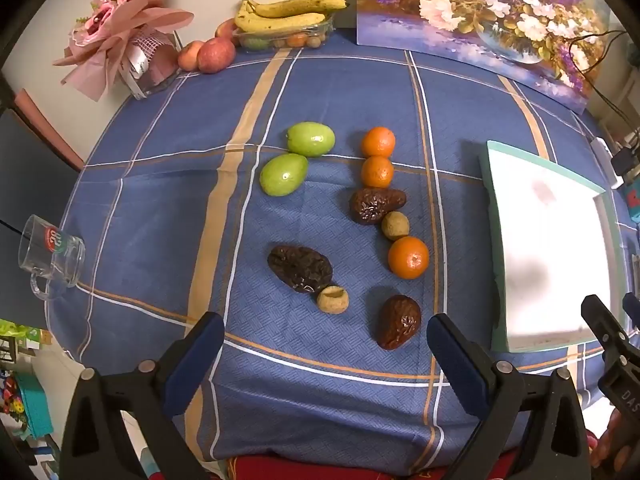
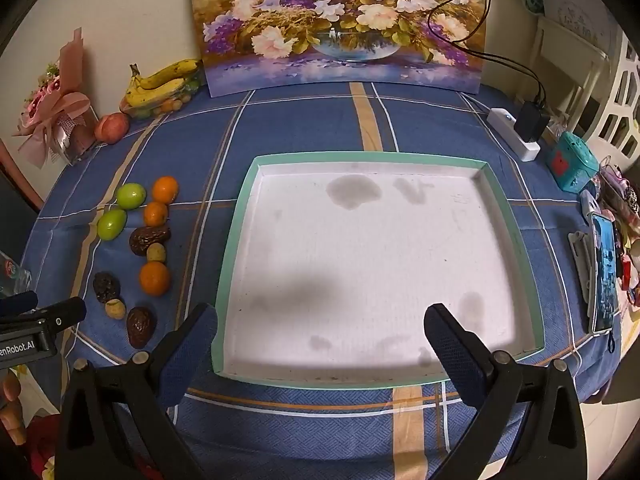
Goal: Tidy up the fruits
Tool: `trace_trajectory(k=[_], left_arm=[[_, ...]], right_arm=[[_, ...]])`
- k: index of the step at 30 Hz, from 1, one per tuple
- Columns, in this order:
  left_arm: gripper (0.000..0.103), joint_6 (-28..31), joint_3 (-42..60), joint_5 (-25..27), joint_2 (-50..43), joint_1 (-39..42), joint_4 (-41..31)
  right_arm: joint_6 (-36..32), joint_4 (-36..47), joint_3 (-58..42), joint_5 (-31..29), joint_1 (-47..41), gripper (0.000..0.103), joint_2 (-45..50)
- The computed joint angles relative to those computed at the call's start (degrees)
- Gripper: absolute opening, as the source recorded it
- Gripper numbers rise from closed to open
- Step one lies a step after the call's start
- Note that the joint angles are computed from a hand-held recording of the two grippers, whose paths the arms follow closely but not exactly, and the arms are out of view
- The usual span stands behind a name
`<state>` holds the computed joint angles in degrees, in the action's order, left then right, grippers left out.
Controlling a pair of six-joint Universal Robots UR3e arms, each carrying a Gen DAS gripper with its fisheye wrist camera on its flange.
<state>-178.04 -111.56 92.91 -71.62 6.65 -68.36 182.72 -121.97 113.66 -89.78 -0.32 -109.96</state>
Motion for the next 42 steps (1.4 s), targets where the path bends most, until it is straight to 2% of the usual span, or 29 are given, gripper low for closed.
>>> trace_trajectory(k=[16,25,42], left_arm=[[0.102,0.6,-0.6,-0.5,0.8,0.6,0.1],[0.102,-0.3,2.7,-0.3,-1.6,0.0,-1.1],[0.102,0.3,0.7,-0.7,0.3,0.9,-0.3]], right_arm=[[0.1,-0.3,0.3,-0.1,0.2,0.103,-0.1],[0.2,-0.6,0.5,-0.2,0.3,0.103,0.0],[0.2,-0.8,0.6,-0.2,0.4,0.103,0.1]])
